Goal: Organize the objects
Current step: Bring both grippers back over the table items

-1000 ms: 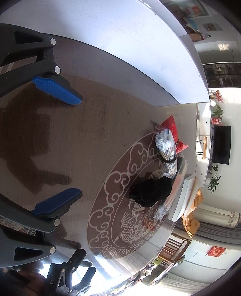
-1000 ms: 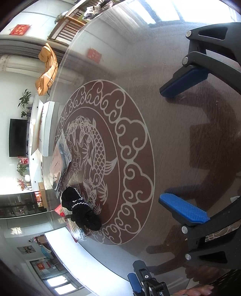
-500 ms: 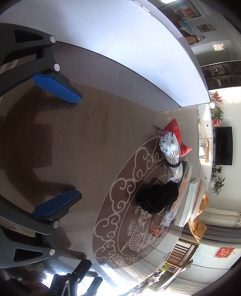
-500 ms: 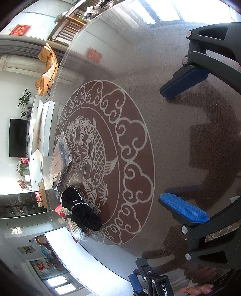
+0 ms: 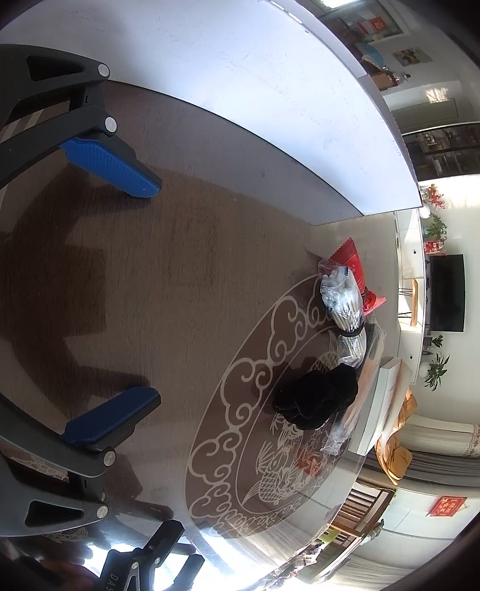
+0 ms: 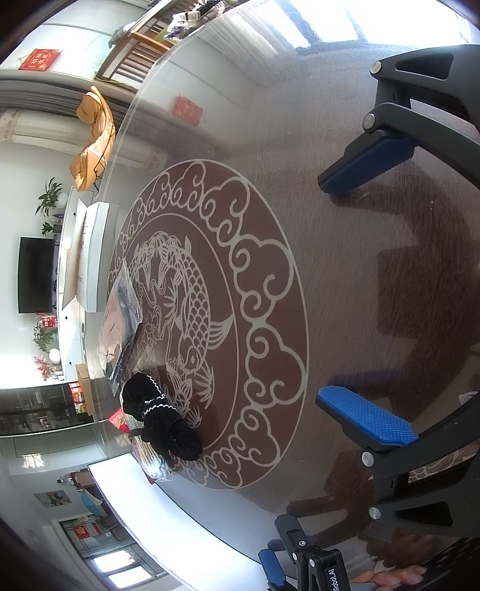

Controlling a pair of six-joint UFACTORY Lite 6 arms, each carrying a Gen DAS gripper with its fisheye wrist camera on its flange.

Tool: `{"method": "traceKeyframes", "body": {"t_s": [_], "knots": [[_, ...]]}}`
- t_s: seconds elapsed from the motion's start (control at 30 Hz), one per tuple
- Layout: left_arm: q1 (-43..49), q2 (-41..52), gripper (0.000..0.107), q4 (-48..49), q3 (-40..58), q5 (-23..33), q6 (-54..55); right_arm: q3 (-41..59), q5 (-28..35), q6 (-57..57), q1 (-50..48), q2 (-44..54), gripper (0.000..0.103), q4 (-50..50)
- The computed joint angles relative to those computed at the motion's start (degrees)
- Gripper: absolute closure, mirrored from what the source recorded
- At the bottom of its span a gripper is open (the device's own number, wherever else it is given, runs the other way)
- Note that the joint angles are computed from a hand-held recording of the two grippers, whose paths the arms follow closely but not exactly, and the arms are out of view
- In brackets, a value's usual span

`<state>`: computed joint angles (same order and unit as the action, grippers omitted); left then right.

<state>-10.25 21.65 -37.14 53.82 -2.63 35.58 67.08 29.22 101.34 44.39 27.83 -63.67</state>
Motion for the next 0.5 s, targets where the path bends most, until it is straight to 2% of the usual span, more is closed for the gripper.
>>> {"method": "traceKeyframes", "body": {"t_s": [0.23,0.5], "knots": [[1.2,0.1,0.004,-16.4,0.1,-0.7,14.5,-0.1,0.0,0.1,0.0,0.0,0.000,0.0],[1.4,0.3,0.004,-15.6,0.3,-1.0,13.4,-0.1,0.0,0.1,0.1,0.0,0.000,0.0]]}}
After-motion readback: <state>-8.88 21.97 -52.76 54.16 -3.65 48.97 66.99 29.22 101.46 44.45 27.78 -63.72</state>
